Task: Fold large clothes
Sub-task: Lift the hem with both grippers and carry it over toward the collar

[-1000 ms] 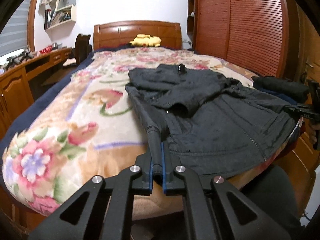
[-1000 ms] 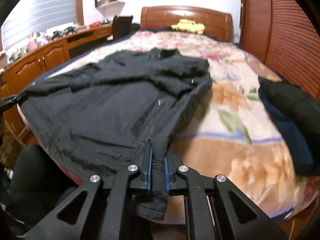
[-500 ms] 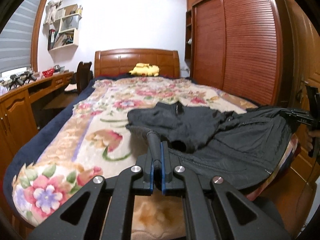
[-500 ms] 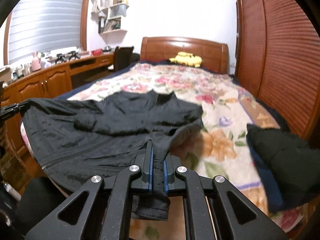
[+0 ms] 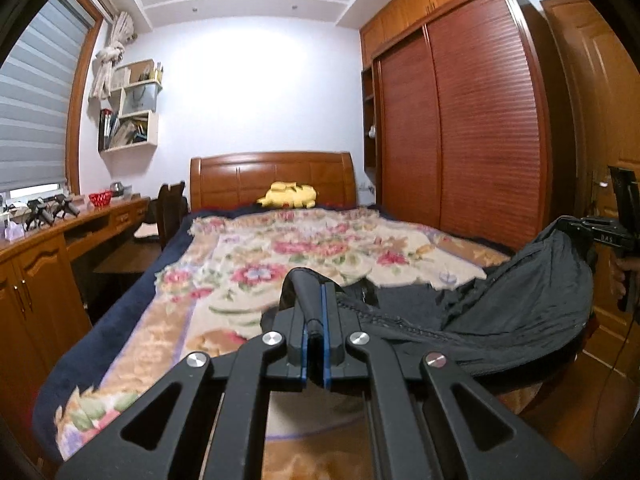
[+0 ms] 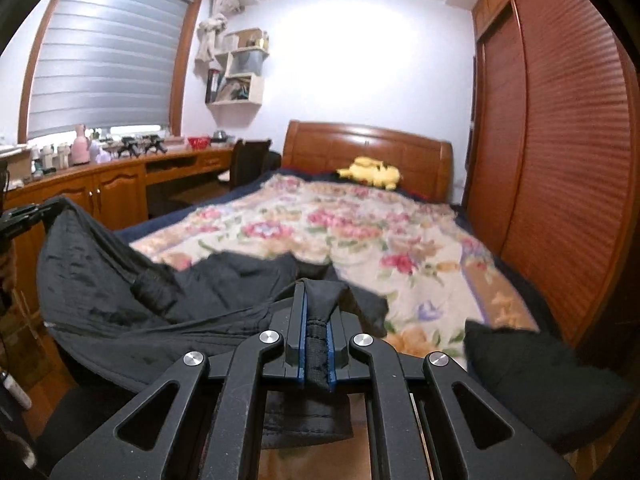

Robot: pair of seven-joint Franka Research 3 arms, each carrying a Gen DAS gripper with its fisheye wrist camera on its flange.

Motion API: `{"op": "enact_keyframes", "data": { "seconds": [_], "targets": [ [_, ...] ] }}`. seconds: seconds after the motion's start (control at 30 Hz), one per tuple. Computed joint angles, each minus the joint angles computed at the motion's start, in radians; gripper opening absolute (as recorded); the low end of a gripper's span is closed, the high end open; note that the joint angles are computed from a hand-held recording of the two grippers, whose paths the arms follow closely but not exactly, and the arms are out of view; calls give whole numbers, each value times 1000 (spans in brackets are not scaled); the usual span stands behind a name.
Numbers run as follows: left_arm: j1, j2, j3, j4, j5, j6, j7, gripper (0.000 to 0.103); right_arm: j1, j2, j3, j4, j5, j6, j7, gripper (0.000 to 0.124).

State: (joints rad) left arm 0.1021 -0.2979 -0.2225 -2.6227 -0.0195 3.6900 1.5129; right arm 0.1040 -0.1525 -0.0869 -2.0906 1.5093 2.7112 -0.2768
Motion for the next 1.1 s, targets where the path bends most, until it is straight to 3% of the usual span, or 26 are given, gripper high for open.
{"op": "enact_keyframes", "data": {
  "seconds": [0.2,0.43,0.6,0.73,1.0,1.1],
  "targets": [
    [18,8,13,53,16,-11,6,1,3,-2,-5,56,4,-25,25,5],
    [28,202,5,206,-66,-68,103,1,-12,194,35,234,-79,31,122,5],
    [-37,386,62,343,-151,-126,188,1,-27,406,82,390,-283,90,305,5],
    [-99,521,131,469,-177,-189,211,1,-14,593,79,533,-476,114,477,5],
    [-214,770,279,749,-121,-374,147,1,7,879,31,783,-772,67,744,5],
    [-216,834,291,827,-85,-421,111,1,-10,954,43,864,-831,39,806,5]
  ]
}}
